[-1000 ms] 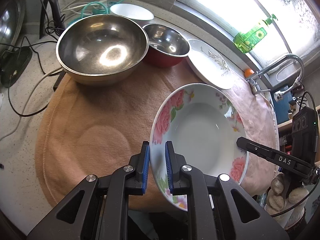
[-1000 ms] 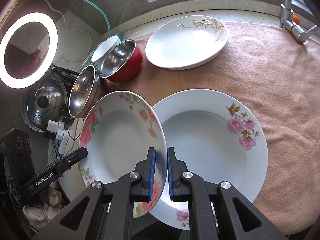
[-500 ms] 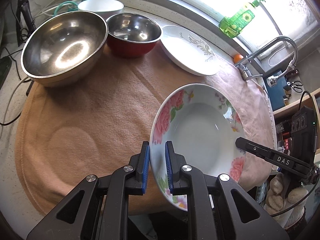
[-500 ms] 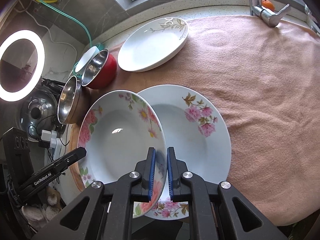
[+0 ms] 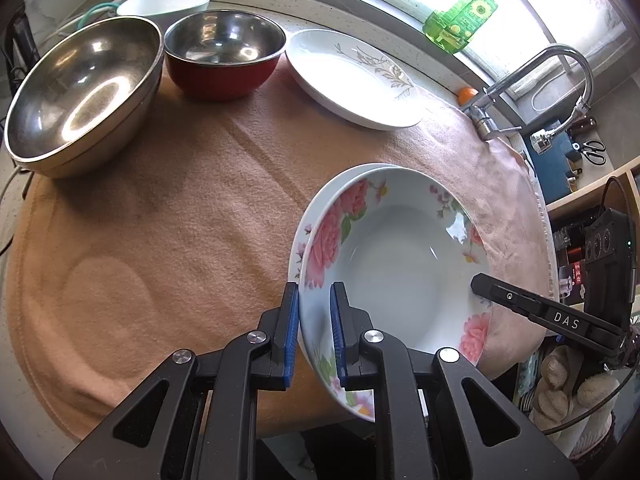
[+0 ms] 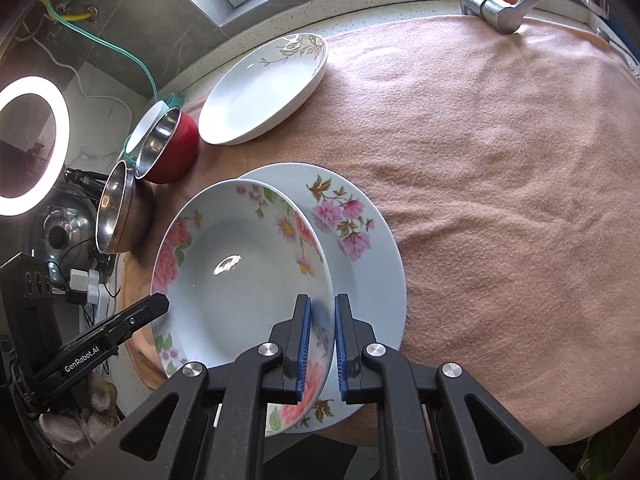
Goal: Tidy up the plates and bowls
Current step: 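Lower the pink-rose plate onto the pink-flower deep plate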
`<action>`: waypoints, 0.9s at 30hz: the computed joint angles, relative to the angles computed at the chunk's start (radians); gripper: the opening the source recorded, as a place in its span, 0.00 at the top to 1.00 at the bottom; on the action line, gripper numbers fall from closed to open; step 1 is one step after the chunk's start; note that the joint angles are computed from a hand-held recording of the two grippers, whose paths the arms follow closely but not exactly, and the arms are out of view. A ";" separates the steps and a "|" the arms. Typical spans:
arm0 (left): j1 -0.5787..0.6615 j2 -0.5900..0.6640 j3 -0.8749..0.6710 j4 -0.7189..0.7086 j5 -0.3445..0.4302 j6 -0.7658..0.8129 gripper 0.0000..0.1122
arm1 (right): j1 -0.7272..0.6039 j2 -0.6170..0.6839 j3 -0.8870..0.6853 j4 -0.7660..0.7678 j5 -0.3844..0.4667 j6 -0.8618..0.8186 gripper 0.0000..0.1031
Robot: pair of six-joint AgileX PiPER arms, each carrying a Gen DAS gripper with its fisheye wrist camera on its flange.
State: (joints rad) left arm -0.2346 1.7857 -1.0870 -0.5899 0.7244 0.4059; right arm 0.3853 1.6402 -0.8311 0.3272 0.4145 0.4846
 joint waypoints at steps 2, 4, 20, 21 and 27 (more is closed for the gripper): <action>-0.008 0.001 -0.003 0.005 -0.002 -0.003 0.88 | -0.006 -0.002 0.008 0.002 -0.004 -0.004 0.89; -0.014 0.005 -0.006 0.010 -0.004 -0.008 0.88 | -0.010 -0.002 0.012 -0.001 -0.007 -0.002 0.89; -0.051 0.032 -0.023 0.053 -0.025 -0.046 0.88 | -0.030 0.026 0.014 -0.007 -0.026 -0.010 0.89; -0.053 0.033 -0.024 0.056 -0.026 -0.046 0.88 | -0.030 0.027 0.013 -0.011 -0.024 -0.008 0.89; -0.060 0.038 -0.031 0.061 -0.024 -0.041 0.88 | -0.030 0.023 0.012 -0.046 -0.013 0.011 0.87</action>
